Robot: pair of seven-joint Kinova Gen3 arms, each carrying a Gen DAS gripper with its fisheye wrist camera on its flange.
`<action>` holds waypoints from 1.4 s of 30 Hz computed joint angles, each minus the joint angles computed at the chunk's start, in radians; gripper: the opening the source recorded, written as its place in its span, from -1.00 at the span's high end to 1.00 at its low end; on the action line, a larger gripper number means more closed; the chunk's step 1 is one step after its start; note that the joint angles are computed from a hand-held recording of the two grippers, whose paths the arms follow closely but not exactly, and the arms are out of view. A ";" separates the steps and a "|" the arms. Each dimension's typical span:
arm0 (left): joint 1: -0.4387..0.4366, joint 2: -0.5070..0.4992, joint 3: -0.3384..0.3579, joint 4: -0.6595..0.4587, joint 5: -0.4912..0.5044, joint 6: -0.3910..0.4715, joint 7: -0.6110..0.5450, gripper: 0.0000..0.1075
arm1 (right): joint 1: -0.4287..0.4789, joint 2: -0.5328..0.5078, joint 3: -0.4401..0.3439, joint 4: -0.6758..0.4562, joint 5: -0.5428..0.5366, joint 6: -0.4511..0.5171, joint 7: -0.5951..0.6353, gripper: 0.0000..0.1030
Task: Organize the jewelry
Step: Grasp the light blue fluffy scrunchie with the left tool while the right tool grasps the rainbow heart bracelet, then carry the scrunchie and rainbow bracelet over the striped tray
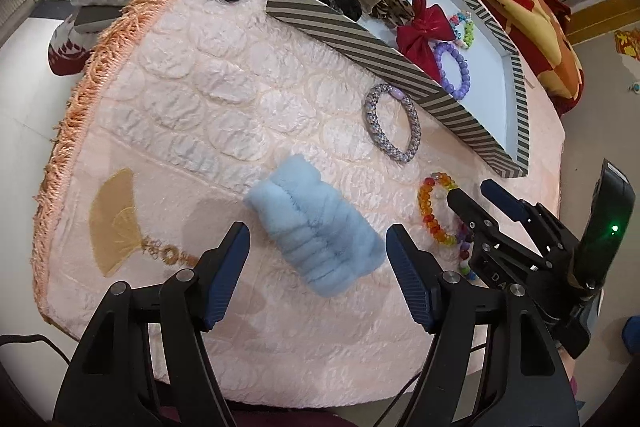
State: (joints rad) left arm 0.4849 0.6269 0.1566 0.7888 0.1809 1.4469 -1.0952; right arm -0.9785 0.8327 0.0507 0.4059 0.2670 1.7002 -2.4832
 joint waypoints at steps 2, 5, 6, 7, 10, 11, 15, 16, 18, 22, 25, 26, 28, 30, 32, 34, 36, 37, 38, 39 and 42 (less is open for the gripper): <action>0.004 0.012 -0.003 -0.016 -0.005 0.009 0.004 -0.32 | 0.003 -0.002 -0.002 0.017 -0.001 -0.011 0.001 0.05; 0.009 0.028 -0.007 -0.032 -0.012 0.022 0.012 -0.32 | -0.005 -0.023 0.003 0.083 0.013 -0.060 -0.023 0.24; 0.010 0.034 -0.007 -0.038 -0.014 0.030 0.012 -0.32 | -0.010 -0.026 0.004 0.093 0.021 -0.073 -0.033 0.35; 0.013 0.042 -0.007 -0.047 -0.017 0.042 0.011 -0.32 | -0.014 -0.031 0.003 0.106 0.027 -0.087 -0.039 0.39; 0.013 0.049 -0.005 -0.049 -0.016 0.046 -0.001 -0.27 | -0.024 -0.012 0.002 0.071 0.045 -0.070 -0.017 0.67; 0.012 0.048 -0.003 -0.044 -0.014 0.039 -0.010 -0.13 | -0.024 -0.006 0.001 0.059 0.044 -0.068 -0.014 0.79; 0.037 0.044 -0.009 -0.053 -0.049 0.035 -0.062 0.33 | -0.047 -0.031 0.018 0.093 0.065 -0.104 -0.059 0.83; 0.044 0.037 -0.011 -0.047 -0.059 0.028 -0.078 0.35 | -0.049 -0.039 0.017 0.100 0.069 -0.112 -0.070 0.83; 0.050 0.032 -0.013 -0.048 -0.069 0.023 -0.097 0.48 | -0.059 -0.060 0.018 0.121 0.083 -0.131 -0.096 0.83; 0.065 0.004 -0.021 -0.035 -0.098 -0.004 -0.134 0.56 | -0.081 -0.102 0.022 0.144 0.114 -0.145 -0.138 0.83; 0.068 -0.013 -0.021 -0.033 -0.109 -0.024 -0.152 0.56 | -0.099 -0.120 0.026 0.140 0.146 -0.133 -0.160 0.83; 0.067 -0.014 -0.019 -0.042 -0.108 -0.024 -0.158 0.56 | -0.106 -0.132 0.030 0.147 0.159 -0.135 -0.174 0.83; 0.070 -0.015 -0.018 -0.062 -0.110 -0.023 -0.165 0.57 | -0.106 -0.138 0.029 0.140 0.173 -0.131 -0.179 0.83; 0.076 -0.008 -0.018 -0.098 -0.115 -0.014 -0.176 0.57 | -0.115 -0.141 0.037 0.119 0.196 -0.110 -0.175 0.83; 0.084 0.001 -0.022 -0.135 -0.121 -0.003 -0.186 0.57 | -0.118 -0.135 0.043 0.087 0.212 -0.086 -0.161 0.83; 0.095 0.014 -0.027 -0.180 -0.132 0.011 -0.197 0.57 | -0.121 -0.139 0.050 0.075 0.225 -0.075 -0.159 0.83; 0.108 0.031 -0.034 -0.232 -0.143 0.030 -0.206 0.56 | -0.125 -0.139 0.057 0.056 0.236 -0.058 -0.156 0.83; 0.114 0.042 -0.037 -0.261 -0.148 0.039 -0.212 0.56 | -0.126 -0.139 0.060 0.052 0.240 -0.053 -0.155 0.83; 0.118 0.046 -0.041 -0.276 -0.150 0.044 -0.217 0.56 | -0.125 -0.137 0.062 0.043 0.243 -0.046 -0.153 0.83; 0.121 0.050 -0.044 -0.289 -0.152 0.046 -0.224 0.56 | -0.124 -0.134 0.064 0.033 0.245 -0.038 -0.149 0.83; 0.135 0.077 -0.054 -0.352 -0.161 0.069 -0.239 0.56 | -0.117 -0.124 0.069 0.006 0.245 -0.017 -0.141 0.83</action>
